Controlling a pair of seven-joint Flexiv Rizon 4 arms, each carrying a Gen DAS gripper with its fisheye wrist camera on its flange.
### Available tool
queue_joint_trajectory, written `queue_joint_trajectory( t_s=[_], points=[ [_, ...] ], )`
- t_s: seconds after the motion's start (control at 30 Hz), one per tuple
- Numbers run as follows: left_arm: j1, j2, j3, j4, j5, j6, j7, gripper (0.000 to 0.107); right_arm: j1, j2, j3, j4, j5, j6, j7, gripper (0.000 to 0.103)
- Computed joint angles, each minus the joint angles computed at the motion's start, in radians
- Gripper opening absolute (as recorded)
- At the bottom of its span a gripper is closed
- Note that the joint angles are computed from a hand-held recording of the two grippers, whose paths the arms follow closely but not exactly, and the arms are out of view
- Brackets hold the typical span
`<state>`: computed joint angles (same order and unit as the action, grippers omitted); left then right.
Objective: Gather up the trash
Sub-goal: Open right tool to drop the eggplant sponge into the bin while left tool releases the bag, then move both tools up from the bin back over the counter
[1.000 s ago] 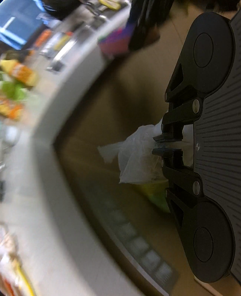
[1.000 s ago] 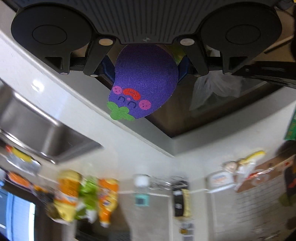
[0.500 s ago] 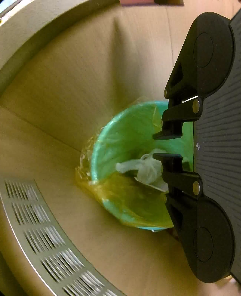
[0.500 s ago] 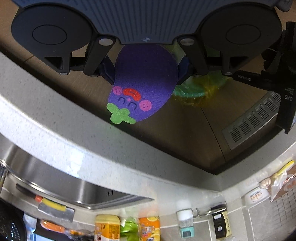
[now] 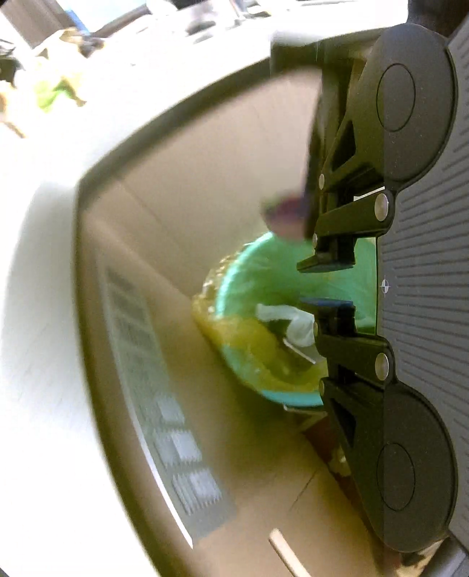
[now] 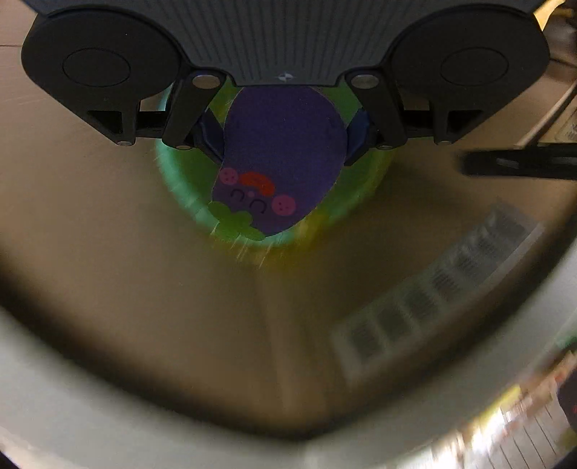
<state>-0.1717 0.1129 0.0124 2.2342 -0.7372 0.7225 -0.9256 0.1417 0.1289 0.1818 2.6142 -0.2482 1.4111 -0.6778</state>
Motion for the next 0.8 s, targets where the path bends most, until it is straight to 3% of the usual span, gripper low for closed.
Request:
queue_joint_trajectory(
  t_s=[0.13,0.23,0.37,0.6,0.8],
  points=[
    [0.005,0.022,0.021,0.039,-0.07,0.037,0.025,0.017,0.048,-0.24,-0.014,-0.126,0.164,-0.035,-0.172,0.068],
    [0.014,0.012,0.025,0.059,-0.097,0.06,0.02,0.017,-0.018,-0.402,0.063,-0.276,0.371,-0.126,-0.367,0.069],
    [0.027,0.001,0.028,0.078,-0.093,0.061,0.011,0.017,-0.021,-0.52,0.032,-0.394,0.385,-0.26,-0.359,0.069],
    [0.042,-0.013,0.023,0.067,-0.071,0.027,-0.008,0.017,-0.063,-0.5,0.054,-0.447,0.465,-0.335,-0.436,0.072],
    [0.046,-0.01,0.02,0.028,-0.067,-0.004,0.017,0.017,-0.047,-0.345,0.036,-0.353,0.514,-0.258,-0.397,0.072]
  ],
)
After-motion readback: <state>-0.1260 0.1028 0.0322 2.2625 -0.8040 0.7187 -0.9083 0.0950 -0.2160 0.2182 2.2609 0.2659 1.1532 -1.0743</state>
